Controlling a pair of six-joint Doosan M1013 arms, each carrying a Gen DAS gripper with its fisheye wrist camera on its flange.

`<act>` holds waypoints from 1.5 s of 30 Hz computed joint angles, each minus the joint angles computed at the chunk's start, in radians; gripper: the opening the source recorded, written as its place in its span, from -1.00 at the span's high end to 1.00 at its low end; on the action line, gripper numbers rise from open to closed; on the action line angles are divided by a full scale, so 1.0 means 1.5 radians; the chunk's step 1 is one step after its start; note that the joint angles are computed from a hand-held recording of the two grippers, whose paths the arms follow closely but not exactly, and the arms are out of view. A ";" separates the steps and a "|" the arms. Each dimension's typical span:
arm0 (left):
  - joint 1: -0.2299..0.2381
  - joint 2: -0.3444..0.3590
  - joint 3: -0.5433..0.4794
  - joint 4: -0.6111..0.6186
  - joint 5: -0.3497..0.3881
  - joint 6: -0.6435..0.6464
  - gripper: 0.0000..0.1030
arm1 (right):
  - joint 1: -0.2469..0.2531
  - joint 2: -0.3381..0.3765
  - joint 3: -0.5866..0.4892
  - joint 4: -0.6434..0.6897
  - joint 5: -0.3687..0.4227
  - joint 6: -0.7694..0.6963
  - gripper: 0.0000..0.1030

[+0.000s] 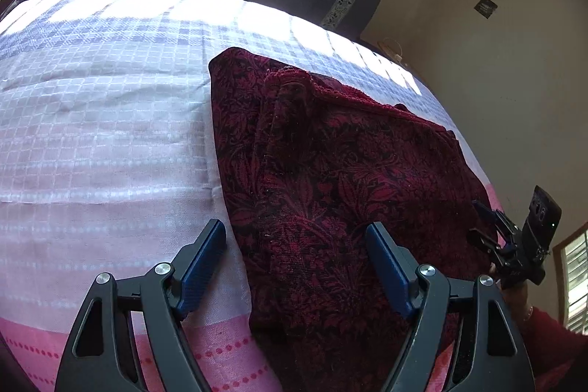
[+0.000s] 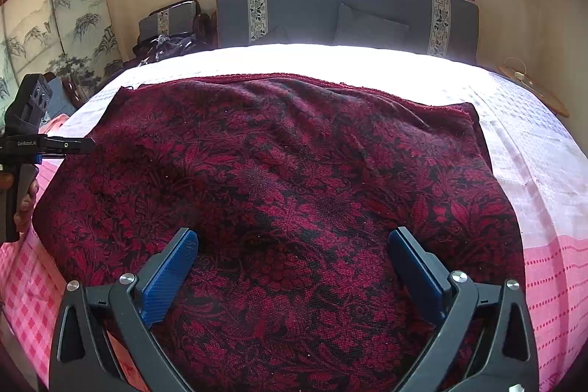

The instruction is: Fold small clothes

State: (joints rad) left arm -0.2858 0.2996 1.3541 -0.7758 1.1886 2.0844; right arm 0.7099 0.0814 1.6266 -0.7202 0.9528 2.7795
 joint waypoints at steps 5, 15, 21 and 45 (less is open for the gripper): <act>0.016 0.039 -0.030 -0.104 0.103 -0.019 -0.34 | -0.002 0.003 -0.003 0.006 0.004 -0.007 -1.00; 0.033 0.042 -0.031 -0.116 0.127 0.015 -0.24 | -0.006 0.008 -0.007 0.014 0.004 -0.016 -1.00; 0.025 0.056 -0.045 -0.124 0.152 -0.005 -0.24 | -0.005 0.010 -0.011 0.014 0.008 -0.018 -1.00; -0.063 -0.030 -0.045 0.151 0.000 -0.153 0.49 | -0.090 -0.018 -0.007 0.259 -0.242 -0.129 0.68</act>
State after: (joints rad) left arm -0.3804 0.2543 1.2865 -0.5499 1.1885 1.8545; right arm 0.5744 0.0540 1.6164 -0.3317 0.5896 2.5857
